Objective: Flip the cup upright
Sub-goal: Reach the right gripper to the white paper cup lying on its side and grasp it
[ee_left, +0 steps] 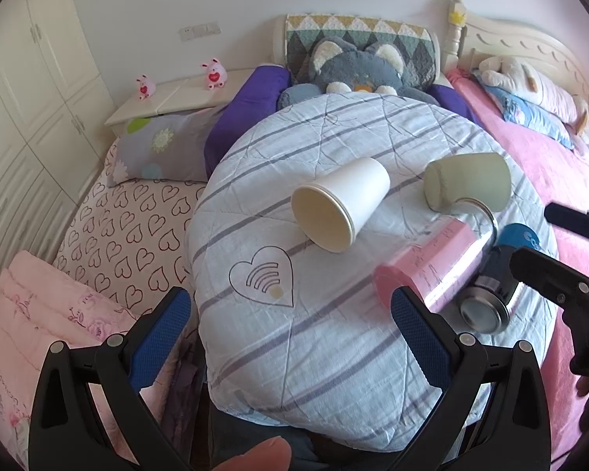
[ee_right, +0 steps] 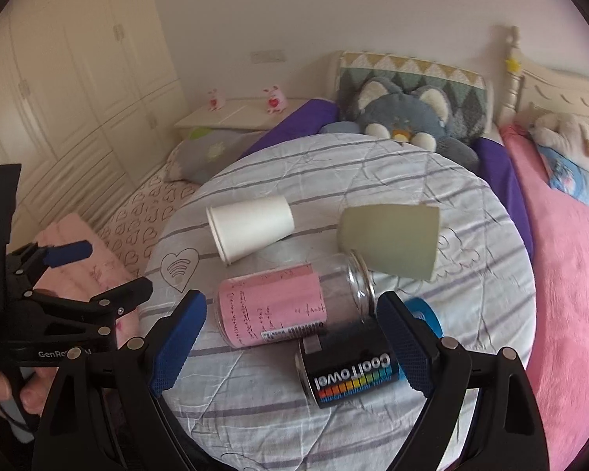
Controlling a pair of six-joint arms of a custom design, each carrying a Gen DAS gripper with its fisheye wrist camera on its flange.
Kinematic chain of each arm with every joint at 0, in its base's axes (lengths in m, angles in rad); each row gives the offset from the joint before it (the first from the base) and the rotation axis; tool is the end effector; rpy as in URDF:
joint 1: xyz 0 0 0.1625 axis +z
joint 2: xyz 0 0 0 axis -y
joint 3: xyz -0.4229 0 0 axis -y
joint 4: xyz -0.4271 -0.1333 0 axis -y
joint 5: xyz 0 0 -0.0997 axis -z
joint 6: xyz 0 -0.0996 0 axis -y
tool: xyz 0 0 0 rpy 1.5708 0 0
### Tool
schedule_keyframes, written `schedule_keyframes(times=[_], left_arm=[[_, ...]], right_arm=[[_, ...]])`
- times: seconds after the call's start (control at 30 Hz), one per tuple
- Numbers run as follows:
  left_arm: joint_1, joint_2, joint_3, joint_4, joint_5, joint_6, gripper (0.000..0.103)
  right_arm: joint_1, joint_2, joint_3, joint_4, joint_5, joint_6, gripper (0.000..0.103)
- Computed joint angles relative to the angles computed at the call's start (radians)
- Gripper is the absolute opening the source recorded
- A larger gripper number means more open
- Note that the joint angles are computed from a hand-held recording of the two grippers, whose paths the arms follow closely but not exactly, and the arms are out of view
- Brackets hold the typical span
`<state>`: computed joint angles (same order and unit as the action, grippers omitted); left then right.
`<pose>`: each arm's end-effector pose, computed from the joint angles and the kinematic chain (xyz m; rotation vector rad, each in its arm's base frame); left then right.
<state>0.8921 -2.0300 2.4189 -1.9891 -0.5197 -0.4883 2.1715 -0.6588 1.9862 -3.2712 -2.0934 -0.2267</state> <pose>-0.0229 -0.3784 0.3331 0.1884 2.1683 -0.7221 0.3864 -0.4161 -0.0372 0.9361 -2.4623 0.6186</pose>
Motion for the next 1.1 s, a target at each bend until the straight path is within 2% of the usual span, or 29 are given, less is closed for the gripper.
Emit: schedule_keyframes(times=[0.2, 0.37, 0.57, 0.8, 0.97, 1.1], left_arm=[[0.063, 0.069, -0.032, -0.092, -0.008, 0.071, 0.103], [0.123, 0.133, -0.068, -0.156, -0.011, 0.102, 0.103], [0.171, 0.194, -0.106, -0.187, -0.012, 0.117, 0.103], [0.222, 0.25, -0.154, -0.2, -0.046, 0.132, 0.103], [0.25, 0.277, -0.179, -0.192, -0.039, 0.109, 0.103], [0.268, 0.296, -0.194, -0.178, -0.038, 0.093, 0.103]], right_arm=[[0.006, 0.046, -0.114, 0.107, -0.076, -0.229, 0.09], [-0.014, 0.082, -0.237, 0.272, -0.037, -0.411, 0.09], [-0.029, 0.157, -0.41, 0.502, -0.011, -0.564, 0.09], [-0.038, 0.252, -0.578, 0.74, -0.009, -0.767, 0.09], [-0.039, 0.307, -0.643, 0.823, -0.018, -0.958, 0.09], [-0.046, 0.329, -0.67, 0.864, 0.016, -1.074, 0.09]])
